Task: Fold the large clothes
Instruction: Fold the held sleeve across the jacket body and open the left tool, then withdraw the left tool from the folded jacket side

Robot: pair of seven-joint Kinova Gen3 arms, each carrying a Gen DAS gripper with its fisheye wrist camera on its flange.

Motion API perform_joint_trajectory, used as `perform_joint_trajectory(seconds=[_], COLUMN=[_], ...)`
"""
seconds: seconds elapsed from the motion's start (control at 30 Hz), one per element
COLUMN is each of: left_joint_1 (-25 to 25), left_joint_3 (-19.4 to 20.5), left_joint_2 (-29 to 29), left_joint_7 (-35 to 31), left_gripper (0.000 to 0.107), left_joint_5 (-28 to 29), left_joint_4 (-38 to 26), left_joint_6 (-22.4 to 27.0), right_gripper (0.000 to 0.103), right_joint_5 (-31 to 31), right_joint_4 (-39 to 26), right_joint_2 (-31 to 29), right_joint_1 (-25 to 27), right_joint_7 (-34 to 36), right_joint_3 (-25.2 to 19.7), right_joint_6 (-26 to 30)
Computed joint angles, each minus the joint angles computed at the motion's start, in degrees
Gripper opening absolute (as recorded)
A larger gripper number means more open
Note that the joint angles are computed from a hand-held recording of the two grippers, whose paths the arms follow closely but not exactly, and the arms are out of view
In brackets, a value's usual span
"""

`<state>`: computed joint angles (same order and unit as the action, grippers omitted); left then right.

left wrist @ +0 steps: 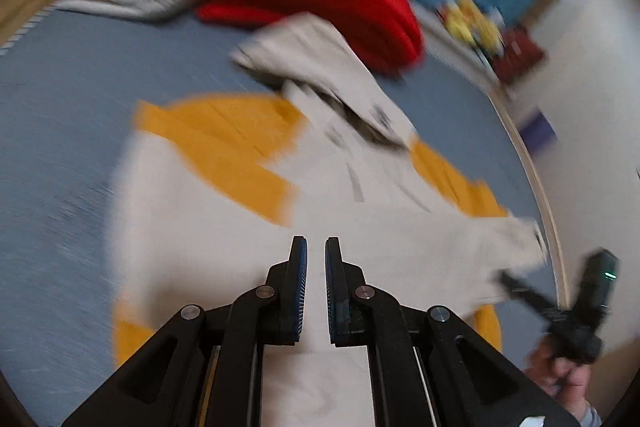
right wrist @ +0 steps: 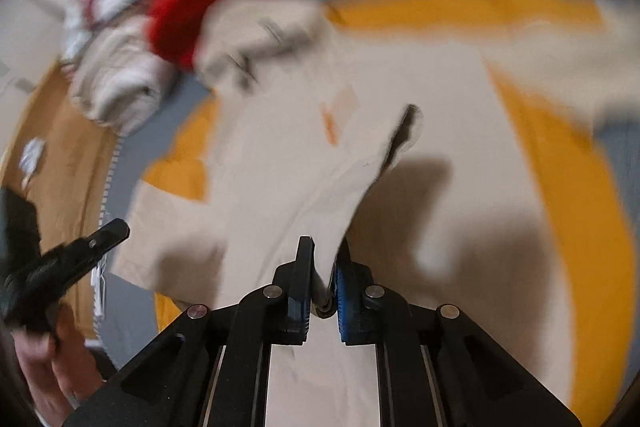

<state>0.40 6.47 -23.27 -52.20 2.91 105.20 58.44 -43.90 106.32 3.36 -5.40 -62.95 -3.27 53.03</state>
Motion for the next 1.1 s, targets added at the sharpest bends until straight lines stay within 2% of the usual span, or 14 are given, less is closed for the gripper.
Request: perform_joint_trajectory(seconds=[0.1, 0.2, 0.3, 0.37, 0.47, 0.53, 0.7, 0.8, 0.87, 0.97, 1.03, 1.1], left_joint_1=[-2.52, -1.86, -1.46, -0.70, -0.24, 0.00, 0.15, 1.29, 1.93, 2.41, 2.51, 2.77], left_joint_3=[-2.50, -5.89, -4.77, -3.69, -2.57, -2.26, -2.97, -1.12, -1.01, -1.35, -1.49, -1.22], left_joint_2=[-1.53, 0.97, 5.01, 7.30, 10.04, 10.89, 13.21, 13.71, 12.95, 12.94, 12.81, 12.80], left_joint_7=[-0.05, -3.18, -4.63, -5.30, -4.64, -3.44, -1.36, 1.38, 2.16, 1.98, 2.53, 3.31], left_gripper=[0.006, 0.006, 0.006, 0.010, 0.010, 0.010, 0.010, 0.011, 0.011, 0.011, 0.011, 0.011], left_joint_5=[-2.35, 0.29, 1.20, 1.70, 1.04, 0.81, 1.38, -1.23, -1.36, -1.01, -0.56, -0.22], left_joint_4=[1.14, 3.47, 4.95, 5.77, 7.19, 8.49, 10.40, 7.94, 7.36, 6.98, 7.17, 6.67], left_joint_6=[1.92, 2.78, 2.96, 2.71, 2.35, 2.64, 3.68, 5.58, 4.78, 4.73, 4.92, 4.63], right_gripper=[0.011, 0.010, 0.010, 0.011, 0.011, 0.015, 0.039, 0.039, 0.039, 0.039, 0.039, 0.039], right_joint_5=[-3.07, 0.20, 5.45, 9.06, 10.86, 11.64, 17.88, 18.09, 15.13, 9.61, 10.14, 14.13], right_joint_4=[-1.91, -4.43, -8.44, -10.17, -11.26, -11.91, -11.35, -11.41, -11.59, -13.57, -14.86, -15.26], right_joint_2=[-2.84, -1.78, 3.11, 6.08, 8.77, 9.89, 9.72, 9.94, 10.71, 14.61, 17.40, 18.91], right_joint_1=[1.99, 2.13, 3.83, 4.14, 5.38, 6.16, 5.92, 6.81, 9.20, 14.31, 12.52, 7.38], right_joint_7=[6.96, 8.29, 3.08, -0.54, -2.89, -3.24, -9.96, -12.03, -10.32, -7.32, -7.35, -10.47], right_joint_3=[1.33, 3.15, 3.26, 2.68, 1.63, 0.92, 1.76, 2.01, 0.61, -3.49, -2.38, 1.80], right_joint_6=[-4.04, -6.90, -3.65, -2.00, -1.48, -1.37, -4.35, -5.70, -4.42, 1.70, 4.70, 5.51])
